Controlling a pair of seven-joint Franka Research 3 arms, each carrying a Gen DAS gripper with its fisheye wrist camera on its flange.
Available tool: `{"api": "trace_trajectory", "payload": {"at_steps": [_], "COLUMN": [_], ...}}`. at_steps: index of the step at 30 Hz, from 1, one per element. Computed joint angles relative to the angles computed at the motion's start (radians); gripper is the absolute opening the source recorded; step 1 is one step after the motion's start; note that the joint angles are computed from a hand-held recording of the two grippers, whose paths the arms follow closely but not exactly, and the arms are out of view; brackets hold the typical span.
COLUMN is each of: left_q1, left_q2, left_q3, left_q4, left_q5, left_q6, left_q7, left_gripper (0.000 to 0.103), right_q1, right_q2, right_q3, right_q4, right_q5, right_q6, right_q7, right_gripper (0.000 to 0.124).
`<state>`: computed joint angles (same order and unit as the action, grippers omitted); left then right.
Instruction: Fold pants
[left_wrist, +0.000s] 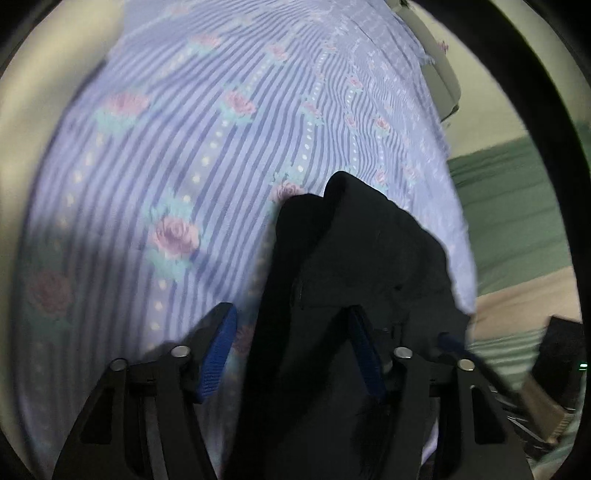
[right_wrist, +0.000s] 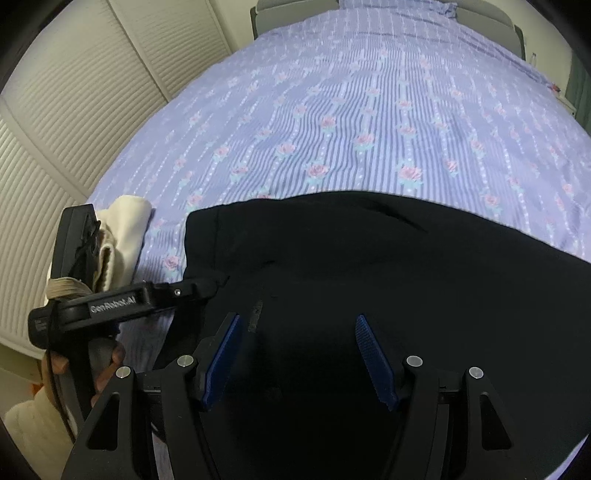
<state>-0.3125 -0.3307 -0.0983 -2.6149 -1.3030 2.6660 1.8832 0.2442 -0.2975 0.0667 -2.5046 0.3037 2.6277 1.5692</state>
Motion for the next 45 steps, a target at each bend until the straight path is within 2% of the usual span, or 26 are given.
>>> {"api": "trace_trajectory", "payload": {"at_steps": [1,3,7,9,11,12,13,15,17,19,21,25,27,29,30,31,32,33,35,39,45], "left_q1": [-0.013,-0.001,0.056,0.079,0.098,0.108,0.113,0.104,0.09,0.098,0.138,0.135,0.212,0.337,0.353,0.347,0.315,0.275,0.23,0.154,0.014], "left_q2": [-0.001,-0.002,0.083,0.137,0.151,0.129,0.111,0.029,-0.038,-0.088,-0.059,0.001,-0.011,-0.094,-0.147,-0.195,-0.235,-0.275,-0.33,-0.413,-0.476], "left_q3": [0.031,0.052,0.065,0.042,0.008,-0.005,-0.022,-0.064,-0.075,-0.125,-0.161,-0.15,-0.221,-0.348,-0.374,-0.378,-0.359,-0.336,-0.327,-0.371,-0.382], "left_q4": [-0.006,-0.024,0.013,0.059,0.082,0.064,0.063,0.036,0.023,0.0,0.008,0.038,0.063,0.061,0.055,0.044,0.028,0.008,-0.01,-0.018,-0.027], "left_q5": [-0.084,-0.201,-0.297,-0.291,-0.27,-0.265,-0.238,-0.14,-0.051,0.136,0.322,0.466,0.728,1.027,1.112,1.142,1.136,1.125,1.14,1.182,1.184], "left_q6": [-0.045,-0.118,-0.244,-0.262,-0.242,-0.231,-0.203,-0.111,-0.038,0.048,0.055,0.041,0.003,-0.028,-0.046,-0.043,-0.03,-0.024,-0.042,-0.108,-0.199], "left_q7": [0.064,0.161,0.22,0.223,0.191,0.19,0.162,0.064,0.0,-0.115,-0.241,-0.328,-0.53,-0.768,-0.843,-0.87,-0.877,-0.879,-0.907,-1.021,-1.172], "left_gripper": [0.046,0.038,0.038,0.038,0.036,0.028,0.025,0.018,0.017,0.017,0.017,0.021,0.038,0.039,0.047,0.051,0.055,0.056,0.056,0.056,0.056], "right_q1": [0.003,0.005,0.005,0.001,0.0,0.002,0.0,0.0,0.013,0.033,0.046,0.049,0.041,0.022,0.01,0.008,0.006,-0.005,-0.02,-0.038,-0.079], "right_q2": [0.014,0.033,0.061,0.071,0.081,0.086,0.089,0.096,0.104,0.121,0.15,0.173,0.12,0.053,0.007,-0.031,-0.067,-0.105,-0.199,-0.369,-0.581], "right_q3": [-0.004,-0.007,-0.007,-0.003,-0.002,-0.004,-0.002,0.0,-0.005,-0.009,-0.004,-0.002,-0.004,-0.002,-0.004,-0.012,-0.024,-0.026,-0.037,-0.065,-0.095], "right_q4": [0.005,0.015,0.027,0.031,0.037,0.038,0.039,0.043,0.05,0.06,0.077,0.096,0.059,0.015,-0.011,-0.034,-0.054,-0.073,-0.125,-0.207,-0.281], "right_q5": [0.012,0.022,0.022,0.008,0.003,0.009,0.005,0.001,0.035,0.086,0.104,0.105,0.097,0.06,0.047,0.053,0.062,0.058,0.059,0.07,0.048], "right_q6": [0.003,0.002,0.016,0.027,0.032,0.038,0.045,0.047,0.058,0.087,0.107,0.087,0.094,0.09,0.073,0.062,0.05,0.037,0.014,-0.062,-0.194], "right_q7": [-0.004,-0.003,-0.02,-0.018,-0.011,-0.013,-0.006,0.005,-0.006,-0.035,-0.058,-0.092,-0.098,-0.073,-0.059,-0.061,-0.069,-0.063,-0.059,-0.083,-0.168], "right_gripper": [0.065,0.065,0.065,0.065,0.065,0.065,0.065,0.065,0.065,0.065,0.065,0.065,0.065,0.065,0.065,0.065,0.065,0.065,0.065,0.065,0.065]}}
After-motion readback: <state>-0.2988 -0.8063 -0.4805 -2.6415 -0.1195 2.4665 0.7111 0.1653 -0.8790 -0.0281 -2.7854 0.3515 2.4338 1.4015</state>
